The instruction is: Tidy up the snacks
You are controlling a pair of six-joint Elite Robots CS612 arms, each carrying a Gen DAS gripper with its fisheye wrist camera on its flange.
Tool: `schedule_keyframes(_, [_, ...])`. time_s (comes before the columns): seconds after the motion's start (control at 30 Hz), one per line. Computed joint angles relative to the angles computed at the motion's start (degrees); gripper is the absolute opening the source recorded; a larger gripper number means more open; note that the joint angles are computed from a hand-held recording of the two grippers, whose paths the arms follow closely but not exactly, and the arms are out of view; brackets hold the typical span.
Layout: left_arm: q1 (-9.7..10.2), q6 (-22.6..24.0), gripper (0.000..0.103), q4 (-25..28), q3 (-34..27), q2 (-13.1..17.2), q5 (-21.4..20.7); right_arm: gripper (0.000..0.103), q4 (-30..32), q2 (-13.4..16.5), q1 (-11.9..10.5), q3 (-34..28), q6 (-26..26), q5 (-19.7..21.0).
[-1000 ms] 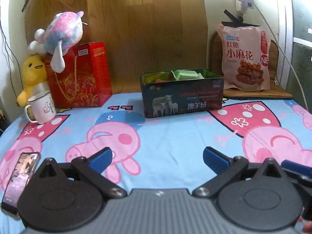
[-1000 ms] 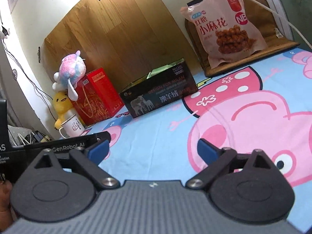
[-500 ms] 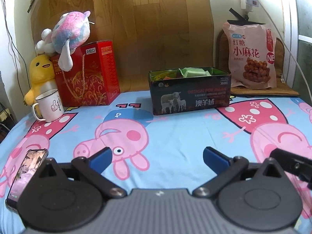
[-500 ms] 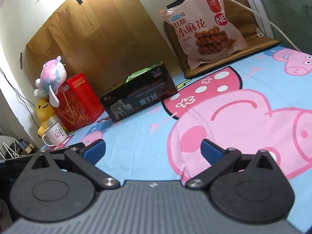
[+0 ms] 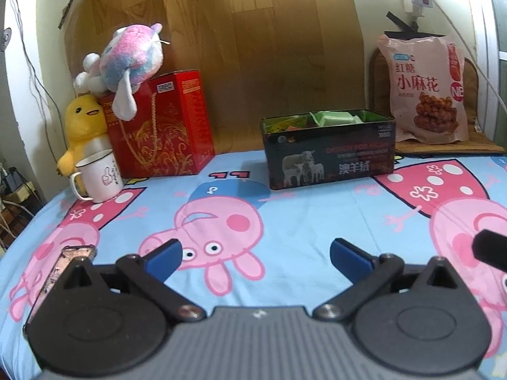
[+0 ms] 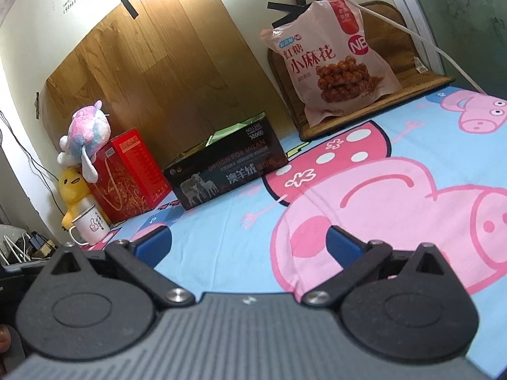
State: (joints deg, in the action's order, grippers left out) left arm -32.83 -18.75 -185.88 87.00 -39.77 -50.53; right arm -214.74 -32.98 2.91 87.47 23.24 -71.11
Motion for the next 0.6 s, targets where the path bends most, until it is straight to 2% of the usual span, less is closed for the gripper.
schedule_keyframes(0.2, [-0.24, -0.4, 0.103, 1.0, -0.1, 0.1, 2.7, 0.103, 0.2, 0.1, 0.0, -0.1, 0.3, 0.3])
schedule_keyframes(0.6, [-0.47, 0.8, 0.103, 1.6, -0.3, 0.5, 4.6, 0.103, 0.1, 0.2, -0.1, -0.2, 0.4, 0.3])
